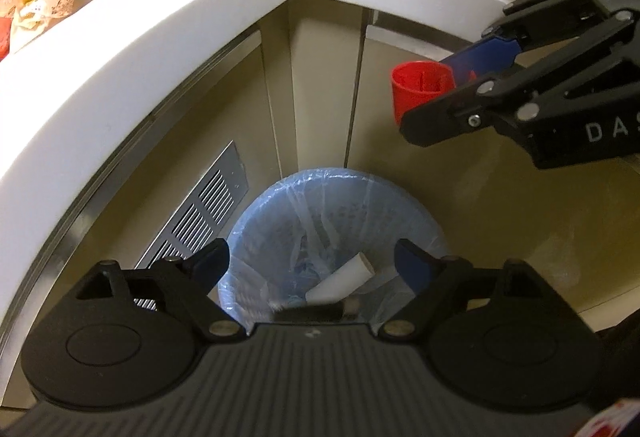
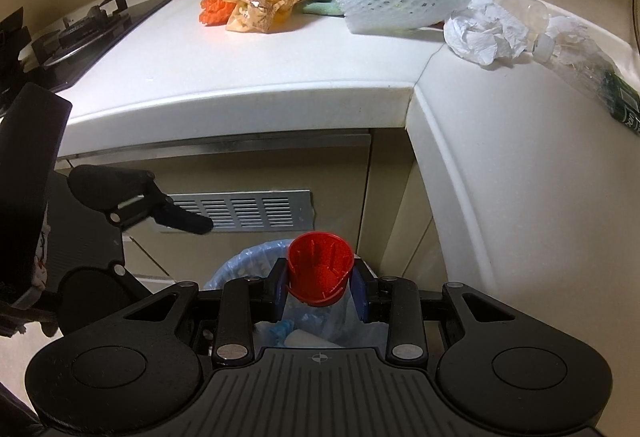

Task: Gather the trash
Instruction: 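Carry the lighter and red cap over the wastebasket and open both tools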

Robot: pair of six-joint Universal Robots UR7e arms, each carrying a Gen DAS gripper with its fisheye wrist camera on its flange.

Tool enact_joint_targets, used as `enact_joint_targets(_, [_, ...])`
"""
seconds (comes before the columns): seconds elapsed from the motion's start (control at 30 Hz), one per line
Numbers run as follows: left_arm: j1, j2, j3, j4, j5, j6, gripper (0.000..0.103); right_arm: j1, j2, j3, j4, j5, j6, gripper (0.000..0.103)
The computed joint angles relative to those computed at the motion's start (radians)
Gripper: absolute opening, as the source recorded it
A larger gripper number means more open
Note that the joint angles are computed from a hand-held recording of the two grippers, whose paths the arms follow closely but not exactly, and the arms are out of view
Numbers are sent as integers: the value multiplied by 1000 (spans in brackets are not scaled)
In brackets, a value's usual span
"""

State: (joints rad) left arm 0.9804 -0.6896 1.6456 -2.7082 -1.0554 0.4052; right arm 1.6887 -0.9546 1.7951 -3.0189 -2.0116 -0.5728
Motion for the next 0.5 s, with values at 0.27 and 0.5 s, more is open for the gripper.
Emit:
enact_joint_targets(0.27, [5, -31, 40, -4, 55, -50, 88, -3, 9, 5, 24, 3, -11, 33])
enact_joint_targets(0.5, [7, -51, 64, -8, 93, -97, 88, -7, 30, 3, 54, -12, -34, 33])
